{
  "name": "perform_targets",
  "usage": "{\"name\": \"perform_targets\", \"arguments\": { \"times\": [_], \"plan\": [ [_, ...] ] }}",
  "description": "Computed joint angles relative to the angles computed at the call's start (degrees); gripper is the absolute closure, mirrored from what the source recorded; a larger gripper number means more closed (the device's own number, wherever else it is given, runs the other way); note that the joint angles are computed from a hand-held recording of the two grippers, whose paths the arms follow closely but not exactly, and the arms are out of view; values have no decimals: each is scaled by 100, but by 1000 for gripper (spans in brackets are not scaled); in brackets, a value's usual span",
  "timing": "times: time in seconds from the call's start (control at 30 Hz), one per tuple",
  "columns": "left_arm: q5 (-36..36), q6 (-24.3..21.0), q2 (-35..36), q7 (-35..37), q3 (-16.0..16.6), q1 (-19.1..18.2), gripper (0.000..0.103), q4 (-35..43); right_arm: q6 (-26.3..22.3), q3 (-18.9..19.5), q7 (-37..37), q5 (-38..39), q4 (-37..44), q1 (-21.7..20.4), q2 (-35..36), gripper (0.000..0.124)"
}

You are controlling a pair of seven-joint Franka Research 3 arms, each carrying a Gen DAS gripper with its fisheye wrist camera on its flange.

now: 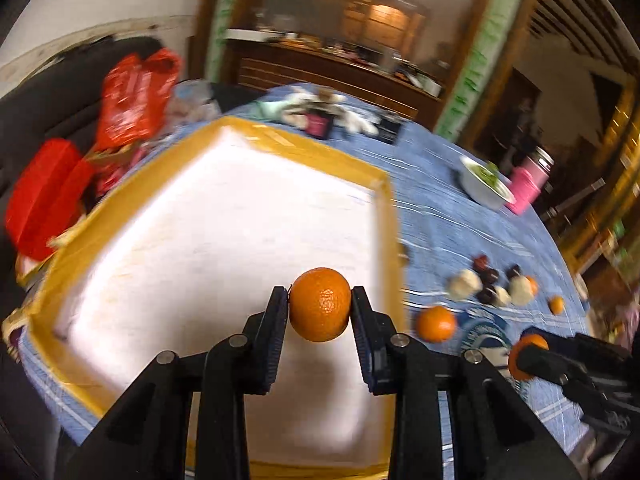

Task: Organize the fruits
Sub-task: 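Carry both oranges over the yellow tray and open both grippers to drop them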

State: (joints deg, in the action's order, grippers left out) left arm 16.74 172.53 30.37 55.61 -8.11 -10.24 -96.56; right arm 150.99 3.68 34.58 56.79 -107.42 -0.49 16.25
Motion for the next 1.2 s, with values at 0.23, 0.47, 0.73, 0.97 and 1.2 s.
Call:
{"name": "perform_targets", "arguments": {
  "times": [0.23,0.47,0.73,0.97,1.2],
  "plan": [
    [-47,203,-163,-169,66,241,72,-369,-206,250,265,-389,549,401,382,86],
    [-292,378,-211,-26,-217,601,72,-552,-194,327,746,-998,912,667,783,85],
    [-289,777,-457,-293,101,402,47,-835,56,442,1021,-1310,917,667,894,73],
    [-29,906,-734,-701,491,-13,36,-1052,358,668,150,-217,429,307,425,55],
    [326,818,-828,-558,325,-214,28,-968,1673,653,-1868,1993,-357,144,-279,28]
  ]
}}
